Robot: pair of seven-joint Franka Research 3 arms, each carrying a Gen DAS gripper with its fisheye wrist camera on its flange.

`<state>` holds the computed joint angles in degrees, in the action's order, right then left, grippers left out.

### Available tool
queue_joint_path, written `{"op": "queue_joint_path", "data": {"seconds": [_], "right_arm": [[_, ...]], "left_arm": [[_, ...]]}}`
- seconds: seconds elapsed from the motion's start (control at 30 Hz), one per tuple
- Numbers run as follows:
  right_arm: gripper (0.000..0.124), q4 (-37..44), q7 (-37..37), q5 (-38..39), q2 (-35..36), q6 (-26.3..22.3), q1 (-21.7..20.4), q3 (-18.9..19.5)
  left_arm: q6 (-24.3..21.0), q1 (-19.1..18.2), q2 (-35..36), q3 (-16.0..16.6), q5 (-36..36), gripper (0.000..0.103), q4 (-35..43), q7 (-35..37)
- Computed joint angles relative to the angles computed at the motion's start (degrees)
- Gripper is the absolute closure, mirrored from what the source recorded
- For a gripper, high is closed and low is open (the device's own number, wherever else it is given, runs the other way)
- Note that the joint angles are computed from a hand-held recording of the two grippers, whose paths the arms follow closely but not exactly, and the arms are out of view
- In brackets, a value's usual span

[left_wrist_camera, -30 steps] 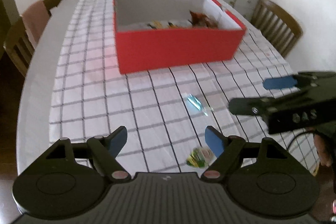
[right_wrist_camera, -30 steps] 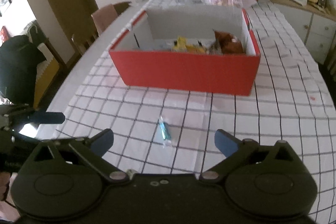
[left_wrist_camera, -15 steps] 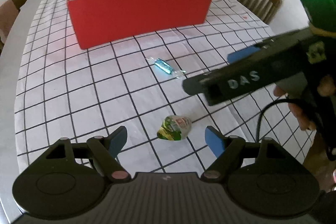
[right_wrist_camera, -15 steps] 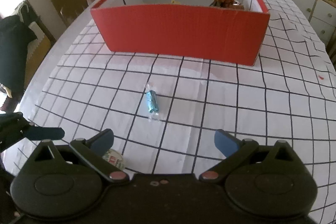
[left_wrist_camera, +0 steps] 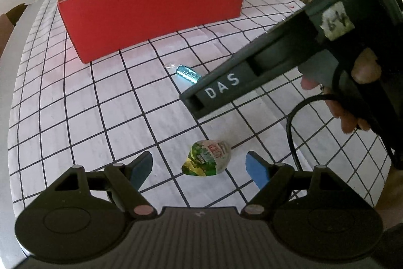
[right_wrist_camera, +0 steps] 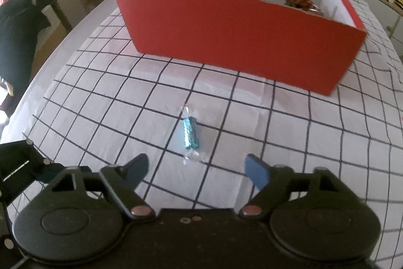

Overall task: Organize snacks
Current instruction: 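Move both open tools back toward the green pouch and teal candy, then grasp the green pouch with the left tool while the right tool grasps the teal candy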

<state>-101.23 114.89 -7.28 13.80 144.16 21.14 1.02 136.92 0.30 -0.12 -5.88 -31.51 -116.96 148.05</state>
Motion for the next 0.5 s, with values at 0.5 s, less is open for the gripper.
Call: {"op": "queue_joint_path", "data": {"seconds": [0.5], "right_arm": [[0.085,6.22,-6.07,-1.59,4.85,-2.07,0.9,-1.14]], "left_arm": [[-0.57,0.66,0.84,-0.18,0.28,0.025,1.35,-1.36]]}}
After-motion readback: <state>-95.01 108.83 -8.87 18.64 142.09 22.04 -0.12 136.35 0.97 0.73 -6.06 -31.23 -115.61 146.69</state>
